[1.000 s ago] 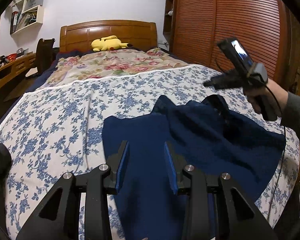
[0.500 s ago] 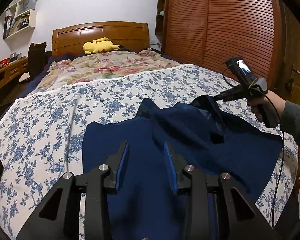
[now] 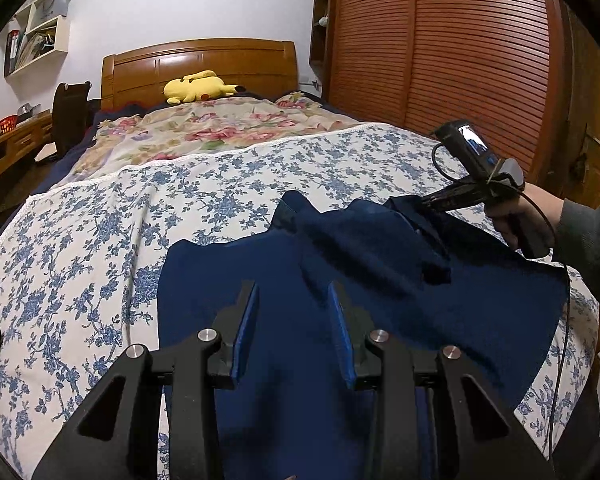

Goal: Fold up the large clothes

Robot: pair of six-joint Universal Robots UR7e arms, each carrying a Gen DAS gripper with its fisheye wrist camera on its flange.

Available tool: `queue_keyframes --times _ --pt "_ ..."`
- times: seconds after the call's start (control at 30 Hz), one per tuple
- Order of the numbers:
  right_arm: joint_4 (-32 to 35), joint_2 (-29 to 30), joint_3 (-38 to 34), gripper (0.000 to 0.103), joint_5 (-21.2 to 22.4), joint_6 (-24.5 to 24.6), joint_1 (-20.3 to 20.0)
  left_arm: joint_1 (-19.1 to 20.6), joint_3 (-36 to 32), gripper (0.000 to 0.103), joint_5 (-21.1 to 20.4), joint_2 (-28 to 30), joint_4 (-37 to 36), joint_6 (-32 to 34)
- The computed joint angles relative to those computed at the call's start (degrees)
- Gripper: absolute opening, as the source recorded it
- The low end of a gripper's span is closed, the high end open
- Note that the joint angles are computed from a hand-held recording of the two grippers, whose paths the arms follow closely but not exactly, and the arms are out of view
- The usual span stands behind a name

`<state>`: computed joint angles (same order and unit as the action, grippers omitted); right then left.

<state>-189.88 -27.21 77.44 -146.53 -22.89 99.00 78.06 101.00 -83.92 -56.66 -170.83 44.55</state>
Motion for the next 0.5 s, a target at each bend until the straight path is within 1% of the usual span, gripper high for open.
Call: queue_keyframes --times 0.13,0.17,0.2,0.23,0.3,0.43,0.5 --pt "-0.7 0.1 0.1 0.015 0.3 -0.7 0.4 0.0 0.0 0.036 0.0 0.1 -0.1 0.3" --pt "-1.0 0.1 0.1 0.014 0.4 -1.0 0.4 0.1 0.1 0.036 0.0 0.1 -0.1 0.4" --pt "-1.5 0.3 0.0 0.006 0.2 -1.5 0.6 0.0 0.0 0.036 0.0 0.1 0.0 0.3" --pt "-2.4 0.7 -0.2 0.004 -0.1 -2.6 0.8 0.0 -0.1 0.036 0.0 0.2 0.0 0.3" --pt "-7.0 1.3 -0.2 0.002 0.0 -6.2 1.4 0.0 0.0 0.036 0.1 0.2 0.0 0.5" --pt "-21.3 1.0 2.0 0.002 0.2 -13.3 2.7 0.0 0.2 0.036 0.0 0.1 -0.1 0.5" --pt "-28.2 -0.1 3.8 0.002 -1.2 -14.8 2.6 0.0 0.4 0.036 0.0 0.0 -0.2 0.5"
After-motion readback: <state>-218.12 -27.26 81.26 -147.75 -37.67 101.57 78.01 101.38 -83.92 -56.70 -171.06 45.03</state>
